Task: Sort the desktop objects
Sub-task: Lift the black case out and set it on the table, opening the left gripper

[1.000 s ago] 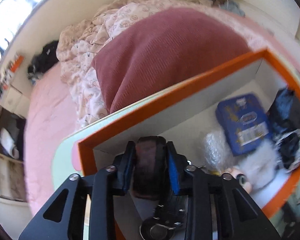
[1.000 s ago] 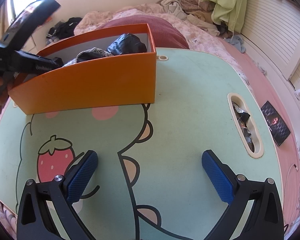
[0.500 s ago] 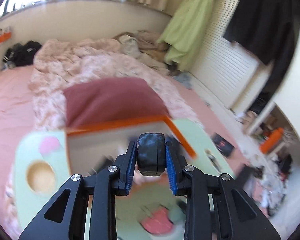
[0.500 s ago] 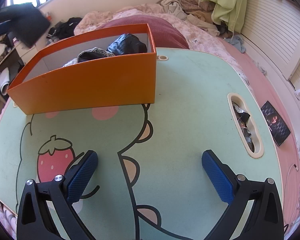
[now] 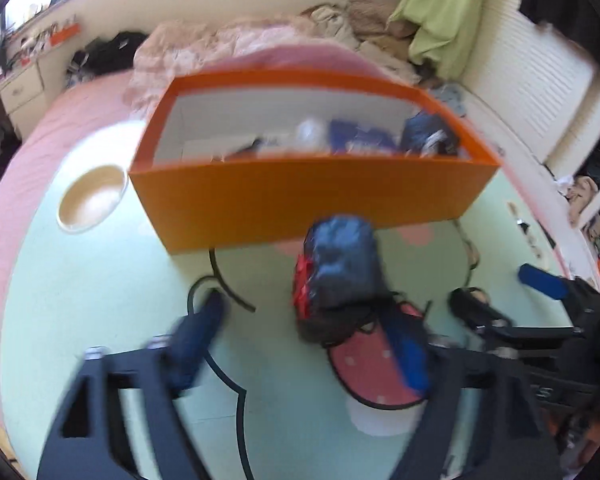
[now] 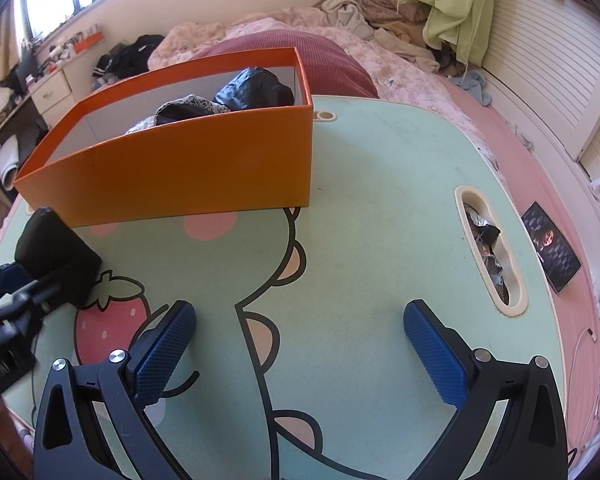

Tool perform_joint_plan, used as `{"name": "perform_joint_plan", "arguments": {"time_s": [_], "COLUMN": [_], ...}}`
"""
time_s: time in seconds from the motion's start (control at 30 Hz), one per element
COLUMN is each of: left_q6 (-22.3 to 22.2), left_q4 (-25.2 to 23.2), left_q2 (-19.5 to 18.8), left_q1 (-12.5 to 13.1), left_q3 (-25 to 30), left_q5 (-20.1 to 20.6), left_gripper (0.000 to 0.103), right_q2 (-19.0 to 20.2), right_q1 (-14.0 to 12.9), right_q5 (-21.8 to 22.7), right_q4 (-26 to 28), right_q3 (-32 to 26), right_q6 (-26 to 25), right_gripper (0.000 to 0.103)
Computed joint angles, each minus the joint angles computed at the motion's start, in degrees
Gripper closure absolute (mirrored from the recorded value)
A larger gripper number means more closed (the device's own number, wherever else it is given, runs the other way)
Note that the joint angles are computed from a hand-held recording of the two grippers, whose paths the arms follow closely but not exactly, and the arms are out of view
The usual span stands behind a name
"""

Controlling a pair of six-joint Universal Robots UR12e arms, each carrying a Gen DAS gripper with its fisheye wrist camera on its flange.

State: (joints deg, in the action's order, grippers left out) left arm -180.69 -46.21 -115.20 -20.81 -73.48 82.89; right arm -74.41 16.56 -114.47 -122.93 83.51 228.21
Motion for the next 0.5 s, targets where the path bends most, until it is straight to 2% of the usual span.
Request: {"name": "perform_joint_plan", "arguments": {"time_s": [0.1, 0.17, 0.23, 0.5], "left_q6": [0.20, 0.33, 0.43, 1.59], "left_q4": [0.83, 0.31, -1.57, -3.01], "left_q2": [0.10, -0.06, -0.70, -0.67], "left_q1": [-0.30, -0.53, -1.25, -0.96], "left_q3": [-0.57, -0.40, 0.40, 1.68], "left_q5": [1.45, 2.99, 8.79, 7.87], "left_gripper": [0.015, 0.004, 0.000, 0.000], "right_q2": [0.04, -0.05, -0.12, 0.02], "right_q1": [0.30, 0.32, 0.05, 0.10], "right_q5": [-0.23, -0.46, -0.53, -0.81], "right_q4": [0.44, 0.72, 0.85, 1.06], "right_q3": [-0.34, -0.28, -0.21, -0.32], "right_q6": [0.46, 1.13, 1.53, 1.74], "right_gripper": [0.000, 0.000, 0.000, 0.000]}}
